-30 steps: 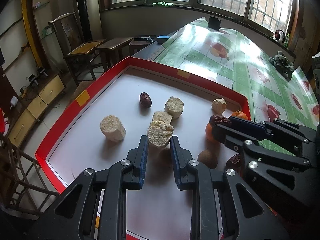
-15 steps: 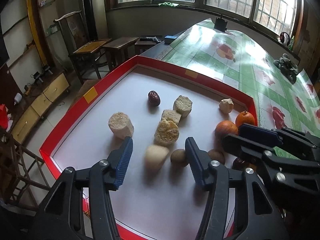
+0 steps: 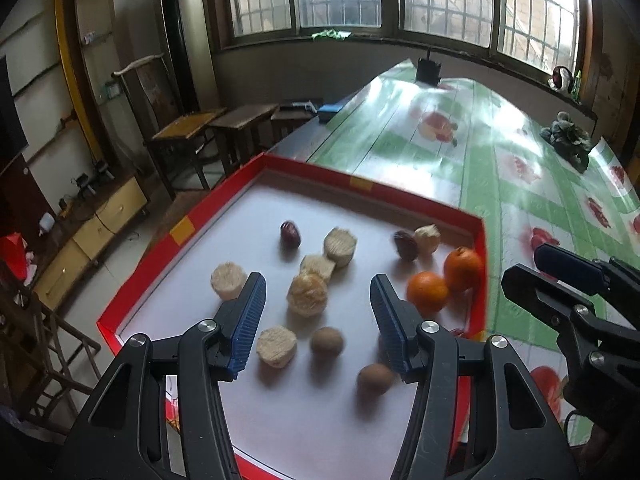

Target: Organize fruits

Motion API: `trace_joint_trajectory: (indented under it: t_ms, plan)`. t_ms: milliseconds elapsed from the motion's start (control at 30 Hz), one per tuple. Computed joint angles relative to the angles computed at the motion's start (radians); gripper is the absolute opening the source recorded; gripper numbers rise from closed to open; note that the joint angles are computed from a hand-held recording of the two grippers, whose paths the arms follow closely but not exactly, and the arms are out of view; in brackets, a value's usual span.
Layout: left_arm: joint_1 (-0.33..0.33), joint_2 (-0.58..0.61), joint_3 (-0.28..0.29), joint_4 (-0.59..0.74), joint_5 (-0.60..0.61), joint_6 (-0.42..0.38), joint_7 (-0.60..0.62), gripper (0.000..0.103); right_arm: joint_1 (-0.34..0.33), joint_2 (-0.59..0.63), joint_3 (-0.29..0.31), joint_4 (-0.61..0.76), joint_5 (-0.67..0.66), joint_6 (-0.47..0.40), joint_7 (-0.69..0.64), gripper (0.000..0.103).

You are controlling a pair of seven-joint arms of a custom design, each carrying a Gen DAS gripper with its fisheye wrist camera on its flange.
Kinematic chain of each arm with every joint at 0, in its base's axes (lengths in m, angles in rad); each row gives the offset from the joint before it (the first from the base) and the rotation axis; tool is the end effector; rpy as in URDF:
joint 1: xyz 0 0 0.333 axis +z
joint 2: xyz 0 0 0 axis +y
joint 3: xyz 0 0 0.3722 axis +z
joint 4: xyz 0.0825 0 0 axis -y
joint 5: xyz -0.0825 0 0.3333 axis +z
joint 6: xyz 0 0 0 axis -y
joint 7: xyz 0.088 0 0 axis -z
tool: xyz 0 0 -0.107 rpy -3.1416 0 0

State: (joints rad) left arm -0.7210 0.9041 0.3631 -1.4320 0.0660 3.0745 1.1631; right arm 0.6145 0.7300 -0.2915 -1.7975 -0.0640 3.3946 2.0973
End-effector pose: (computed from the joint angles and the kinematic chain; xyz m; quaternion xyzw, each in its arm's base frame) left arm 0.6844 -0.3709 0.3311 -0.5590 0.7288 -0.2996 0.2582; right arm 0.6496 0.2802 0.3418 -0.6462 0.6274 -0.2236 0.3726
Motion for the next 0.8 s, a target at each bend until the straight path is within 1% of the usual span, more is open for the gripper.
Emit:
trace_joint_trajectory:
  t_ms: [33, 133, 200, 233, 367, 433, 533, 800]
  plan:
    - [-0.005, -0.004, 0.005, -0.007, 0.002, 0.004, -0.001, 0.055, 0.000, -0.008, -0.003, -0.017, -0.002, 0.018, 0.005, 0.044]
    - [-0.032, -0.014, 0.029, -0.029, 0.007, 0.016, -0.008, 0.055, -0.027, -0.032, 0.029, -0.058, 0.005, 0.053, -0.001, 0.045]
    - [-0.058, -0.016, 0.061, -0.039, 0.002, 0.018, -0.024, 0.055, -0.025, -0.042, 0.031, -0.079, 0.016, 0.070, -0.011, 0.045]
    - [-0.062, -0.017, 0.066, -0.041, 0.001, 0.018, -0.026, 0.055, -0.022, -0.047, 0.030, -0.088, 0.022, 0.076, -0.018, 0.045]
    - [-0.065, -0.028, 0.061, -0.053, -0.006, 0.029, -0.023, 0.055, -0.022, -0.060, 0.038, -0.117, 0.046, 0.102, -0.046, 0.045]
    - [-0.081, -0.032, 0.077, -0.066, -0.010, 0.042, -0.026, 0.055, -0.034, -0.066, 0.056, -0.128, 0.052, 0.114, -0.056, 0.045]
    - [-0.087, -0.041, 0.073, -0.078, -0.021, 0.055, -0.011, 0.055, -0.049, -0.074, 0.078, -0.144, 0.058, 0.128, -0.073, 0.046]
    - [-0.101, -0.037, 0.078, -0.072, -0.047, 0.048, 0.015, 0.055, -0.065, -0.089, 0.104, -0.179, 0.085, 0.157, -0.109, 0.046]
